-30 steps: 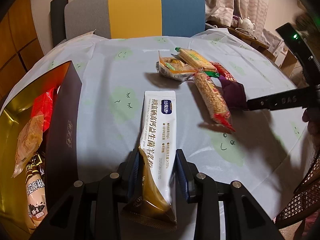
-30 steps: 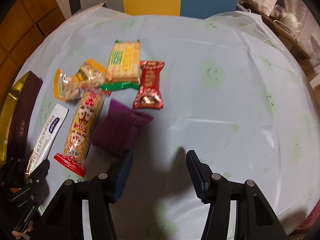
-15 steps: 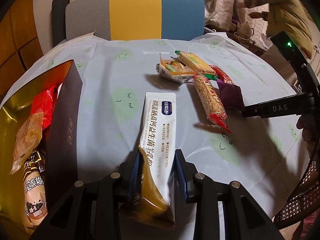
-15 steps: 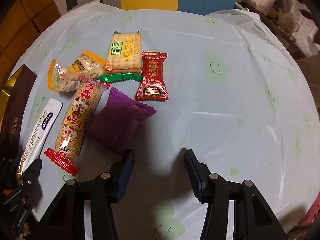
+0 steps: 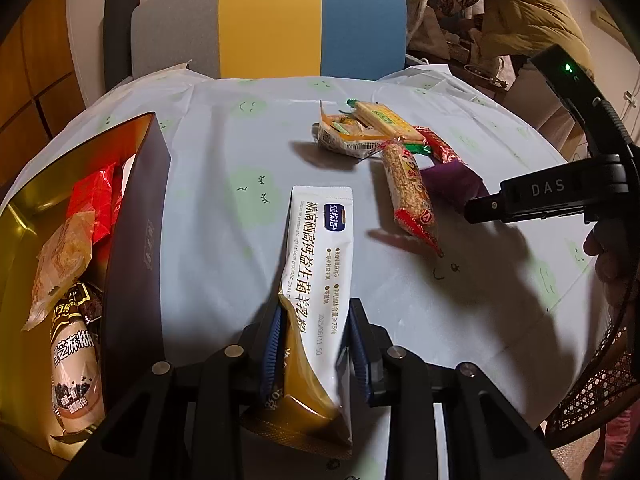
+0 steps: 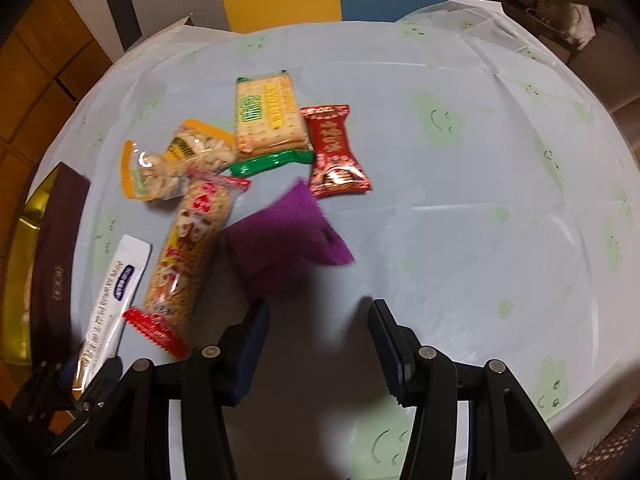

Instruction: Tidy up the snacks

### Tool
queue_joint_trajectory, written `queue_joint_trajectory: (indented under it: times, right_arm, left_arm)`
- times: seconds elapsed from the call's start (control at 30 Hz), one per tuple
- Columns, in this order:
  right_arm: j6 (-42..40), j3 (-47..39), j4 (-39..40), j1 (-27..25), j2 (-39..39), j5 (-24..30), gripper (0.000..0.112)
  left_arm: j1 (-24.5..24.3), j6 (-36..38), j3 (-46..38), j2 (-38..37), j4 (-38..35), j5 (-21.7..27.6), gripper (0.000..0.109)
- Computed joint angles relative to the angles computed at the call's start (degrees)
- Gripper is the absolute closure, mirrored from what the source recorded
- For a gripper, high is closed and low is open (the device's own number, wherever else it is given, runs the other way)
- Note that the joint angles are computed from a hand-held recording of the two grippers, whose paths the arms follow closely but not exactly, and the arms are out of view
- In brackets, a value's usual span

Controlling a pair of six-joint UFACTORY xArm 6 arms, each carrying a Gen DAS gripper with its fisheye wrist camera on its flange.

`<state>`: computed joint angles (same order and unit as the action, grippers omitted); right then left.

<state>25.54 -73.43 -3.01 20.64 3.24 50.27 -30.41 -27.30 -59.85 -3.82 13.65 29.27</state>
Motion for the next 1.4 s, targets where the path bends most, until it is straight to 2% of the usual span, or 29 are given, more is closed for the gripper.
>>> queue_joint_trajectory:
  times: [0.23, 0.53, 0.63, 0.67, 0.73, 0.8, 0.83, 1.07, 1.23, 1.33, 1.4]
  right_arm:
    - [0.62, 0.21, 2.06, 1.12, -0.96, -0.71, 0.048]
    - [4.17, -3.72, 0.60, 0.67, 0.66, -0.60, 0.048]
    - [11.26, -5.59, -6.82, 0.93, 2.09, 0.82, 0.048]
    - [12.88, -5.41, -7.05, 0.52, 2.14, 0.28, 0.048]
    - [11.71, -4.99, -0.30, -1.09, 2.78, -1.45, 0.047]
    - [12.65, -5.24, 5.87, -2.61, 3.58, -1.24, 0.039]
    - [14.33, -5.01, 8.23, -3.20, 3.73, -1.26, 0.039]
    - [19.31, -5.01, 10.86, -2.04, 4.54, -3.19, 0.039]
    - [24.45, -11.78, 4.74, -1.19, 10.30, -1.66, 0.037]
    - [22.87, -21.05, -1.61, -0.31, 16.58, 5.05, 0.038]
    - [20.84, -25.49, -7.64, 1.41, 19.55, 8.76, 0.045]
  left_arm:
    - [-0.10, 1.52, 1.34, -1.51, -2.11, 0.31, 0.078]
    - [-0.23, 3.85, 3.20, -3.57, -6.20, 0.58, 0.078]
    - [-0.24, 4.66, 3.47, -4.00, -6.97, 0.90, 0.078]
    - [-0.28, 4.62, 3.61, -4.15, -6.90, 0.97, 0.078]
    - [-0.24, 4.68, 3.73, -4.40, -7.23, 1.03, 0.078]
    - [-0.17, 5.09, 3.73, -4.49, -8.04, 1.25, 0.078]
    - [-0.19, 5.15, 3.95, -4.71, -8.09, 1.27, 0.078]
    - [-0.20, 5.33, 4.44, -4.91, -7.96, 0.79, 0.078]
    - [-0.27, 5.56, 4.58, -4.84, -7.95, 0.28, 0.078]
    - [-0.16, 6.21, 4.85, -4.86, -8.51, -0.20, 0.078]
    - [-0.08, 6.75, 5.07, -4.95, -9.12, -0.54, 0.078]
